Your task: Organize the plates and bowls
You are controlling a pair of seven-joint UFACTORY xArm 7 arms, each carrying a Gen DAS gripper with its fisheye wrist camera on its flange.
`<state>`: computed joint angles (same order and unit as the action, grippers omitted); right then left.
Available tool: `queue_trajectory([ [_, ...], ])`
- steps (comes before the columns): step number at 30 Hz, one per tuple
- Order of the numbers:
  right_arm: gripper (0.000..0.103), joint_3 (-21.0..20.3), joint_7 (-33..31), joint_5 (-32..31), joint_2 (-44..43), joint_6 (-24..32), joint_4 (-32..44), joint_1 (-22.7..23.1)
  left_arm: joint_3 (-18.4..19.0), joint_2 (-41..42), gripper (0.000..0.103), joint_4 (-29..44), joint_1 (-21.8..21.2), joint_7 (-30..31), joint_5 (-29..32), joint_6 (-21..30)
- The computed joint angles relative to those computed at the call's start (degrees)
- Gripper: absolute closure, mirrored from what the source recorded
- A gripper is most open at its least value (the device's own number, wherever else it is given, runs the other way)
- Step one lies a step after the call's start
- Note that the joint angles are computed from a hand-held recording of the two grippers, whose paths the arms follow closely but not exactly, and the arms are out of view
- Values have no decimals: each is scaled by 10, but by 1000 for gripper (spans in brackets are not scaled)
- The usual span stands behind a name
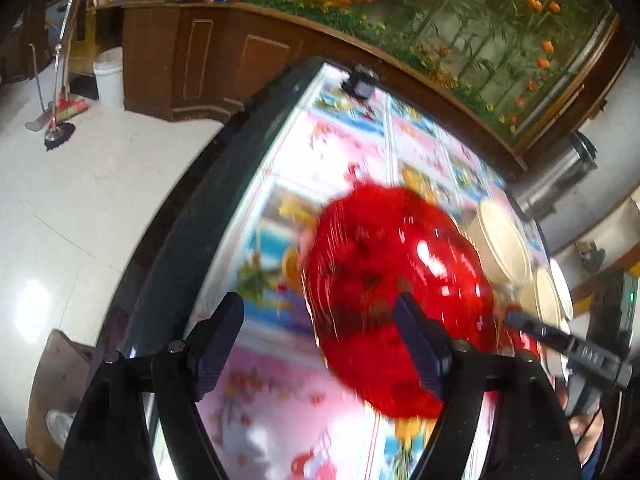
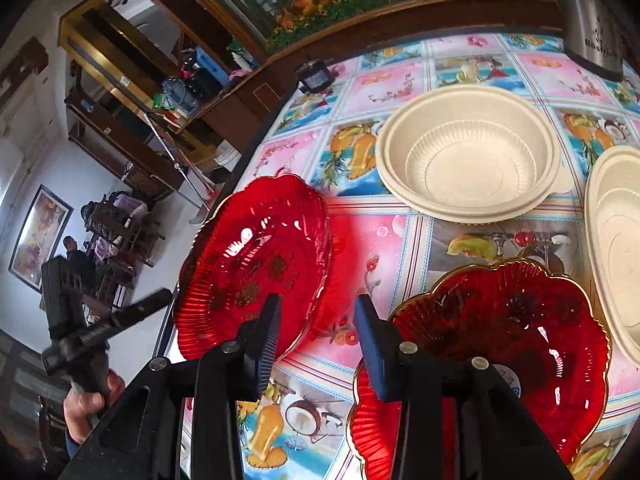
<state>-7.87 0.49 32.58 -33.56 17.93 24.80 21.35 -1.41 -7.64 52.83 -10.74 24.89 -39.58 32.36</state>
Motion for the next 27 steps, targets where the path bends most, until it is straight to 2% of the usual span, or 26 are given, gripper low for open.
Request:
queue_trajectory([
  [4,61,-5,-7,0,26,0,14,1,-6,44,26,42,5,-9,4,19],
  [5,61,-7,-12,4,33,-2,18,3,-11,53,34,48,6,-17,15,18],
  [6,61,-1,-10,-1,42,-2,22,-3,-15,58,54,50,7,-24,20,19],
  [8,61,-4,-19,8,54,-8,26,3,-19,71,76,58,10,-24,9,37],
  [9,61,-9,-28,18,60,-11,29,10,-23,72,78,55,10,-28,15,29],
  [11,65,-3,-30,20,68,-12,32,6,-28,67,79,45,10,-21,8,17],
  [13,84,6,-35,23,66,-16,29,5,-28,49,79,27,8,-11,-5,15],
  [16,85,38,-6,-7,48,-18,15,-17,-30,12,79,-11,1,-21,21,-8],
  [23,85,43,25,-31,-34,-11,-37,5,4,-99,79,-118,-29,5,-5,-27],
  [27,85,51,50,-46,-85,-4,-72,21,19,-162,79,-180,-41,-3,10,-42],
])
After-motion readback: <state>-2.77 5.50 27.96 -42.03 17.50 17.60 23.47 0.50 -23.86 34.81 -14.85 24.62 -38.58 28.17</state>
